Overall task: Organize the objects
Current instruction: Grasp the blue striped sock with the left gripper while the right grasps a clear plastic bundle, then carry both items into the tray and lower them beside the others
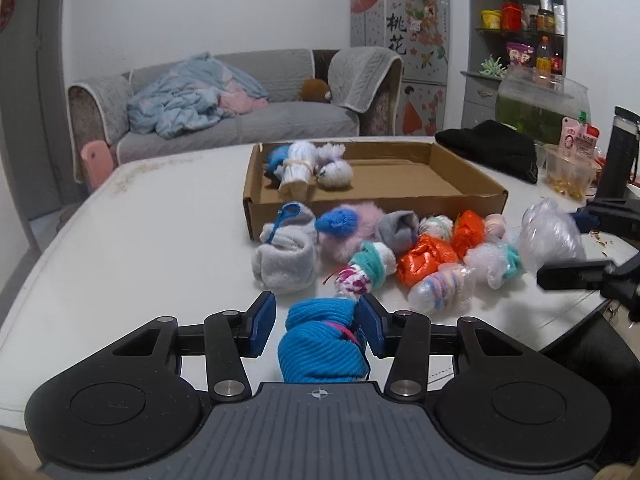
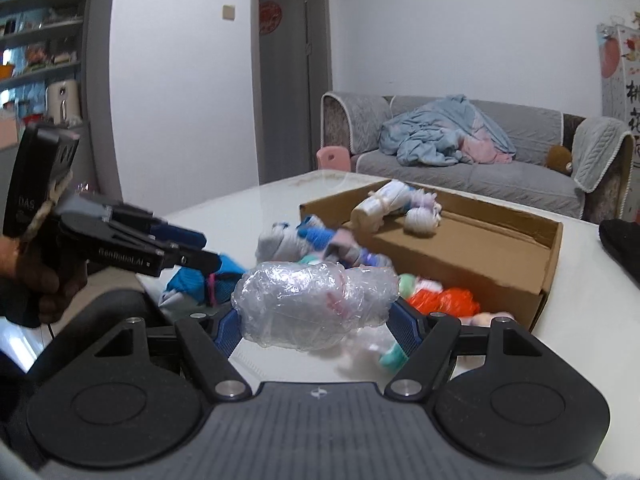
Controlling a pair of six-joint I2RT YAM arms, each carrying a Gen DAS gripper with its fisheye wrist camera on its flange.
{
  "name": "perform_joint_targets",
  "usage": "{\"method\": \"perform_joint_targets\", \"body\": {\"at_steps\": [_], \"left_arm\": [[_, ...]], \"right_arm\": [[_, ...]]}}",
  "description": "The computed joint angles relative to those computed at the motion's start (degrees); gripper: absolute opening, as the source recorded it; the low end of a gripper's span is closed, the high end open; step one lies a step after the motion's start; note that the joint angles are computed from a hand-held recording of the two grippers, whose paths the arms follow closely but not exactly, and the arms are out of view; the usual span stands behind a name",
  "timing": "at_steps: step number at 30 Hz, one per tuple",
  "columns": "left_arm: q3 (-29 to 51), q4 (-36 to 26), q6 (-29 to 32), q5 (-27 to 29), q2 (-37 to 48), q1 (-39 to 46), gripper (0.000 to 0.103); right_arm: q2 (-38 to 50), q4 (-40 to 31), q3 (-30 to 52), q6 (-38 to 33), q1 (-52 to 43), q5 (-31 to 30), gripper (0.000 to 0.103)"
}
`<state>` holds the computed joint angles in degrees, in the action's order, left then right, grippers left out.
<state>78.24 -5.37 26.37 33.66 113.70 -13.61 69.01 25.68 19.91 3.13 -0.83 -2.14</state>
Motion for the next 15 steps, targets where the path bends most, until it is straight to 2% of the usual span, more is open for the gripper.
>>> {"method": "perform_joint_targets", "body": {"at_steps": [5, 7, 15], "left_arm": [[-2.7, 3.2, -1.0, -1.6, 0.4, -0.1, 0.058], [-2.0, 3.1, -2.4, -1.6, 1.5, -0.1, 0.059], [-0.4, 3.6, -2.1, -2.7, 4.5, -0.7, 0.061]], "right_arm": [[0.7, 0.6, 0.2, -0.2, -0.8, -0.1, 0.070], [1.8, 0.8, 0.5, 0.2, -1.0, -0.6, 0.070], [2.0, 0.4, 0.8, 0.1, -0.8, -0.4, 0.070]]}}
